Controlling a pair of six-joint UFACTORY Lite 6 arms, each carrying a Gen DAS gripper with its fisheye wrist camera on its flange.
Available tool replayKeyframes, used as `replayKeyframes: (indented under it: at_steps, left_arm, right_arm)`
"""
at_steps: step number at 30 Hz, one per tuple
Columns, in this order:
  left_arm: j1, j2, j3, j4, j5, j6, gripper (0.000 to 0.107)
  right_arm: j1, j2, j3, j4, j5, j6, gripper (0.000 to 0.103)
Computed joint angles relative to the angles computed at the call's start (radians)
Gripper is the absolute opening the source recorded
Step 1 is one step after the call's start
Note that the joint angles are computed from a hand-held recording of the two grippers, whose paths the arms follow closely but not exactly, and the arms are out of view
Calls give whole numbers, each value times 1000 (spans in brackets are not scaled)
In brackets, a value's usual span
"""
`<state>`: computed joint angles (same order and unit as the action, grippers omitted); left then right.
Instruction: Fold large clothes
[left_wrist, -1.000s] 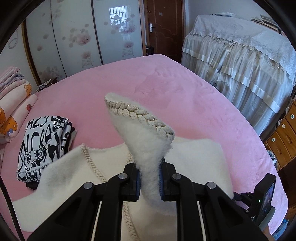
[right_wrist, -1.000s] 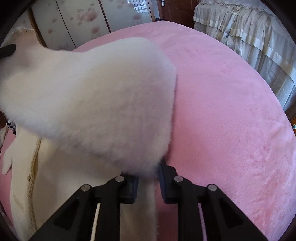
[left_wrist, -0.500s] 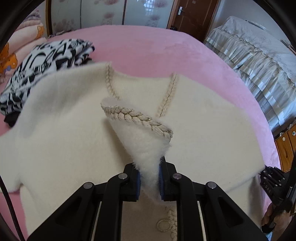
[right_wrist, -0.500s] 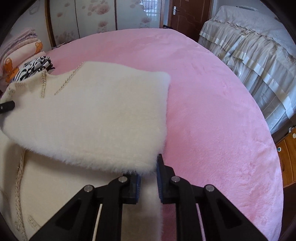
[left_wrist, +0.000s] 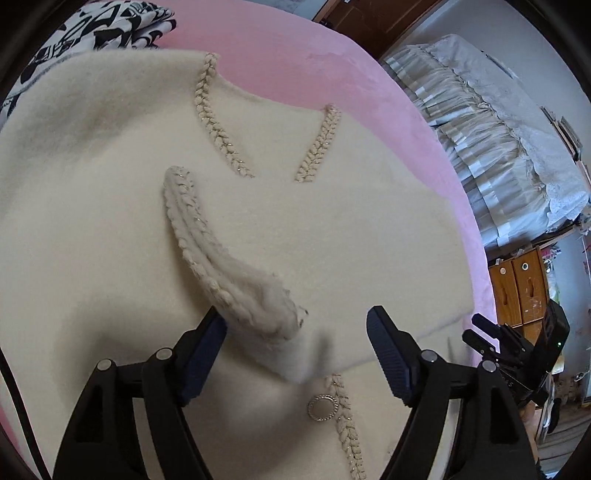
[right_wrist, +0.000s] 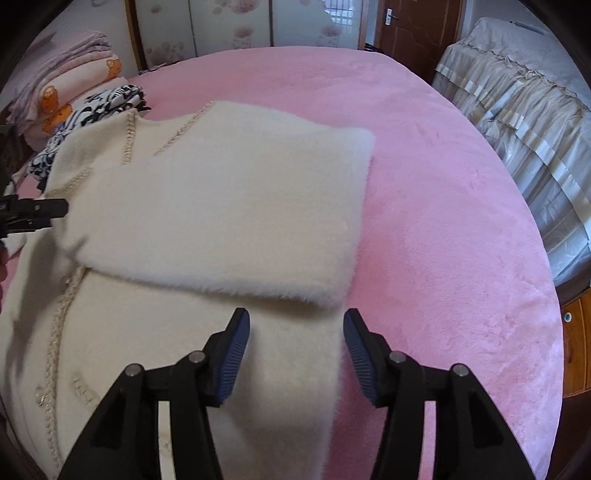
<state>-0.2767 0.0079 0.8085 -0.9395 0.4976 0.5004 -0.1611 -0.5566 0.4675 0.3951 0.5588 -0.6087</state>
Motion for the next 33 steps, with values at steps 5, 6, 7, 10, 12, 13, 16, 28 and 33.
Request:
replayKeyframes:
  at_steps: [5,6,7,10,12,13,16,28,33]
  left_arm:
    - [129,131,89,-71,138,134,76]
    - [155,137,82,-94,151,171,75]
    - [165,148,86,-107,150,190,73]
    - [157,160,92,-41,122,180,27]
    - [135,143,80,44,76,151,16]
    - [134,129,73,61,62,166,12]
    - [129,45,-8,-28,-11,328,12]
    - [254,213,109,-141,122,380,55]
    - [200,340,272,-86,55,226,57]
  right_arm:
    - [-191,115,123,240,179,-244,55]
    - [-221,161,152,280,199,-273,56]
    - [-231,203,174,306,202,-280,56]
    - [-199,359,242,306,147,-237,56]
    - [-169,491,298,281,124,-193,56]
    - [-160,526,310,277,111,-178,42]
    - [-174,481,249,360,41,-271,29]
    - [-221,532,378,332,72,-230,56]
    - [-166,817,687,277,35,-37,57]
